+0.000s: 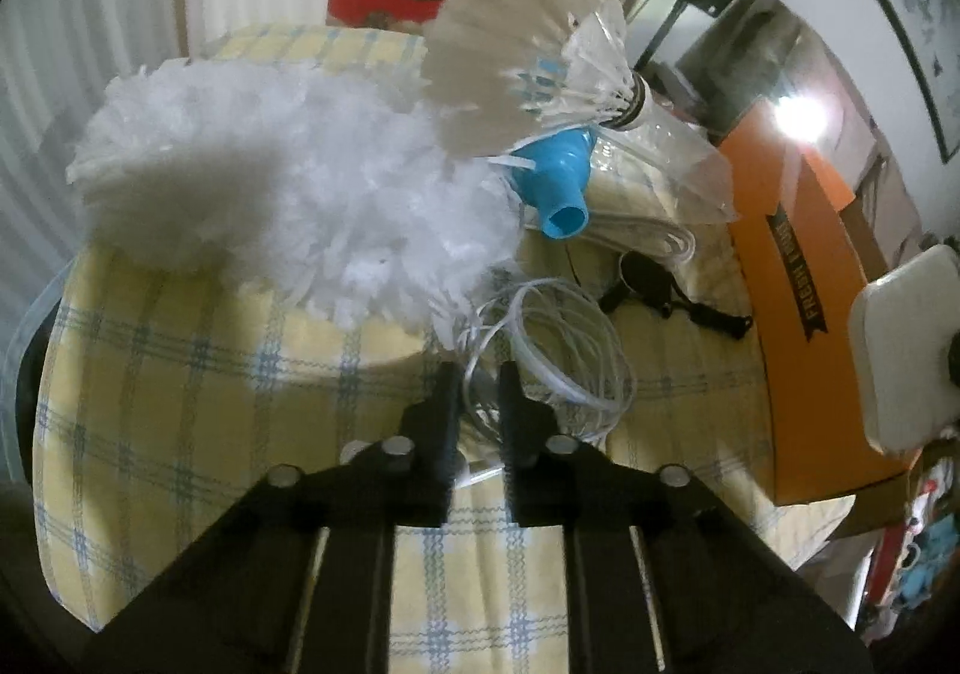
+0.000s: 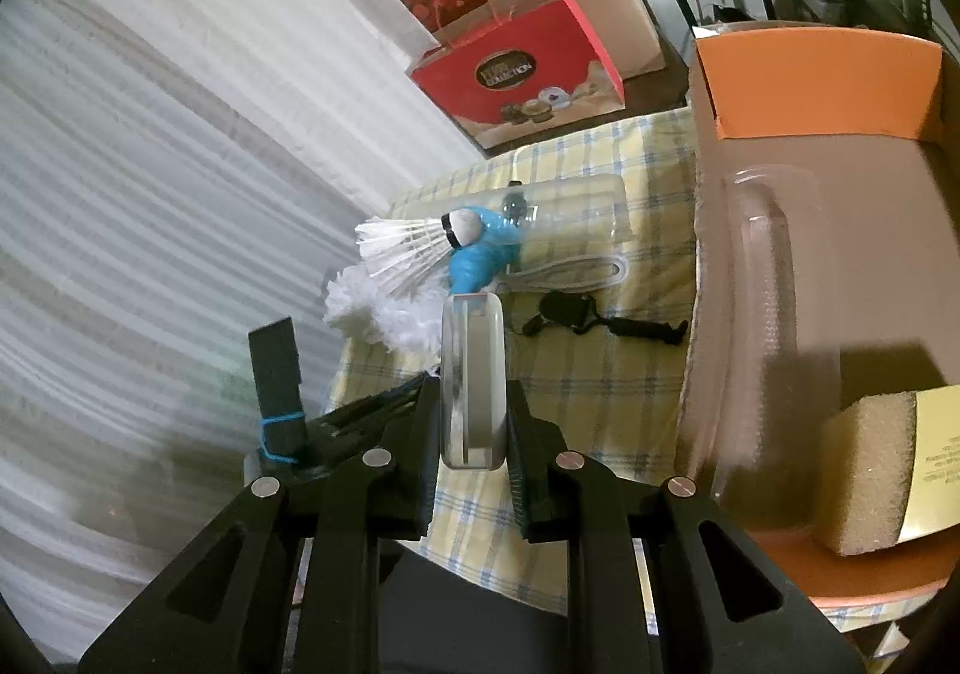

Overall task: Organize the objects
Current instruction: 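Lift the earphone case with the right gripper while the left gripper lifts the white cable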

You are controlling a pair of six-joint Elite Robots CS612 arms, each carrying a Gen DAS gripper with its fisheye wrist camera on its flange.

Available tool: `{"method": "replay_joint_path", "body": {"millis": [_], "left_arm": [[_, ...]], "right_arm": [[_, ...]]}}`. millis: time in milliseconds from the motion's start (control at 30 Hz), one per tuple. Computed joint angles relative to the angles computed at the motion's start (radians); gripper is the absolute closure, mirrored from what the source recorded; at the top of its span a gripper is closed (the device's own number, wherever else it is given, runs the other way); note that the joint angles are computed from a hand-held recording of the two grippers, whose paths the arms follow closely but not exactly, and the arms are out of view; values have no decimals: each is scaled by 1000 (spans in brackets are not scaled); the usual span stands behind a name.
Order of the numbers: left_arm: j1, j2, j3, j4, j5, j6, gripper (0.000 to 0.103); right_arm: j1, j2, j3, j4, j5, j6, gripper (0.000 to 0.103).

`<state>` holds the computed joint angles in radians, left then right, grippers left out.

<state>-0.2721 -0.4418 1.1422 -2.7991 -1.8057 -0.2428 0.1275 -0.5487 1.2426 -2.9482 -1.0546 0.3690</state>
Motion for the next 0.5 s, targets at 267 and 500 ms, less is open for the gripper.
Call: {"method": "replay_joint_path", "body": {"millis": [267,500], "left_arm": [[24,-45,72,-65,-148,-11,101],[26,-103,113,-164,-253,2,101]], "right_arm": [[-11,-3,9,-42,38,27,84],[-18,-23,31,-69,20,37,84]]}}
